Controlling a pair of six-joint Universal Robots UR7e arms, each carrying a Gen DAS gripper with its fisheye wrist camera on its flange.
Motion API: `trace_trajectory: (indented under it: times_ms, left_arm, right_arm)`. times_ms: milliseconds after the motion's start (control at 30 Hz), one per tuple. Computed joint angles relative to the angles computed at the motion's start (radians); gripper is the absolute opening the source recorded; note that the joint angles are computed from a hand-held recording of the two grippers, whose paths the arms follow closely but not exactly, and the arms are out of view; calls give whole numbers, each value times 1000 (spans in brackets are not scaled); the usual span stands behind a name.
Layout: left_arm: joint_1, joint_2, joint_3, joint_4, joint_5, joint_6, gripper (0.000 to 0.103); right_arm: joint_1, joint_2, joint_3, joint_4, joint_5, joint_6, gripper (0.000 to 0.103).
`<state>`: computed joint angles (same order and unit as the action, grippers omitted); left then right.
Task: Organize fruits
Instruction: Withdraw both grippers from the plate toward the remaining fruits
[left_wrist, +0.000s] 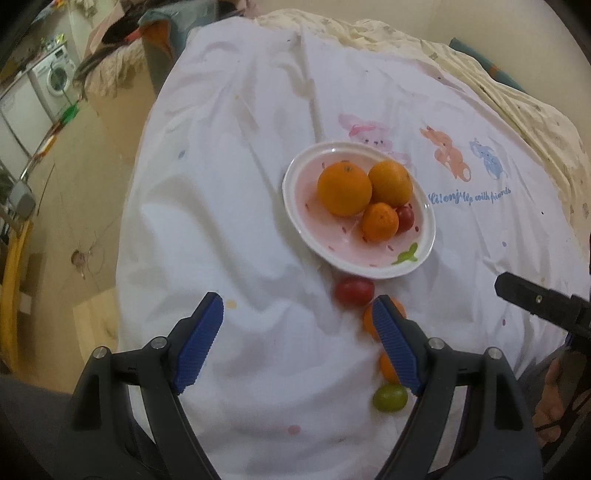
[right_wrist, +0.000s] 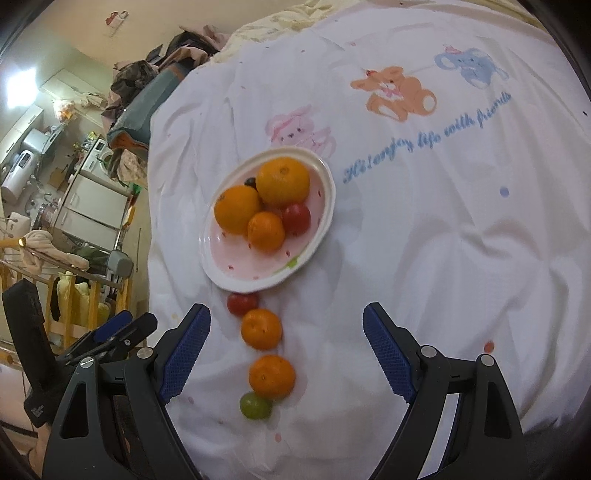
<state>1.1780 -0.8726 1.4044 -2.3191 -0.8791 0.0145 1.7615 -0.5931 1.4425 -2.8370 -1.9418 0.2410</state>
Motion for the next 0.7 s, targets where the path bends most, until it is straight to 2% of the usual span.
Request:
trace_trajectory:
  times_ms: [267,333,500,700]
  left_arm:
    - [12,8,11,-41,49,-1,80]
    - [19,17,-6,-25,61,-27,80]
    - [37,26,-38,16,41,-99,80]
    - [37,31,-47,28,31,-105,80]
  right_arm:
    - [-2,21,-16,53,-24,37,87]
    - [-10,24,-19,67,-10,57,87]
    - [-29,38,-38,121,52,87,87]
    - [-33,78,-99,271,82,81,84]
